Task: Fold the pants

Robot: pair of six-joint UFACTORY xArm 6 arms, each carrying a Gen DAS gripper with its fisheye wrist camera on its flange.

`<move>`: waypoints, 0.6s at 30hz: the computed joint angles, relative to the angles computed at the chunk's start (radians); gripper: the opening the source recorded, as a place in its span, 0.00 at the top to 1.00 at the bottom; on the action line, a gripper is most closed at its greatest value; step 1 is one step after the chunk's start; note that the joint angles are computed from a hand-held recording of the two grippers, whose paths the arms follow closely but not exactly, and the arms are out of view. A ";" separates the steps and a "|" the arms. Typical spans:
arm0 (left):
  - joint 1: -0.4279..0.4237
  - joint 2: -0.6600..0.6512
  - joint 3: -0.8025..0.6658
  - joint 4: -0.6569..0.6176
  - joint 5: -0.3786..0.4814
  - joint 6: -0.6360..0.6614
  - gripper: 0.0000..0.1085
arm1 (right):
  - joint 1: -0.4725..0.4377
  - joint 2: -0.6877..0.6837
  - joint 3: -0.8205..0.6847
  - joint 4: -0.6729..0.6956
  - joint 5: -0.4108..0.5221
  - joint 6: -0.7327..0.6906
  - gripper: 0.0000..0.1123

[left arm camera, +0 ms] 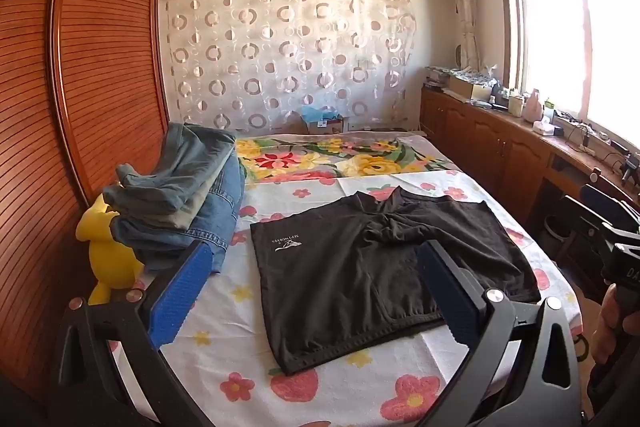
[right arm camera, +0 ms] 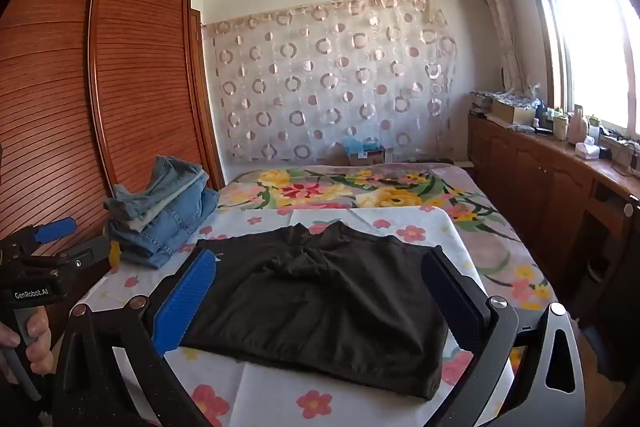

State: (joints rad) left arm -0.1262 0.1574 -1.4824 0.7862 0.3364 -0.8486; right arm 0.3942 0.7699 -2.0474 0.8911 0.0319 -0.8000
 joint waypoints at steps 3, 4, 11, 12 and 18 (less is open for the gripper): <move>0.001 -0.001 0.003 -0.008 -0.007 -0.007 0.05 | -0.001 -0.005 0.003 0.015 0.011 0.006 0.09; 0.001 -0.001 0.003 -0.014 -0.007 -0.003 0.05 | -0.001 -0.006 0.007 -0.002 0.009 0.019 0.09; 0.002 -0.007 0.018 0.029 -0.015 -0.049 0.05 | 0.004 0.000 -0.001 0.035 0.001 -0.022 0.09; 0.001 -0.007 0.018 0.022 -0.012 -0.044 0.05 | 0.003 0.004 -0.007 0.036 0.005 -0.024 0.09; 0.001 -0.016 0.025 0.022 -0.016 -0.053 0.05 | 0.002 0.005 -0.011 0.035 0.003 -0.027 0.09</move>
State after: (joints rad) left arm -0.1254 0.1416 -1.4575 0.8084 0.3206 -0.9015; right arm 0.3960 0.7749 -2.0587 0.9261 0.0347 -0.8269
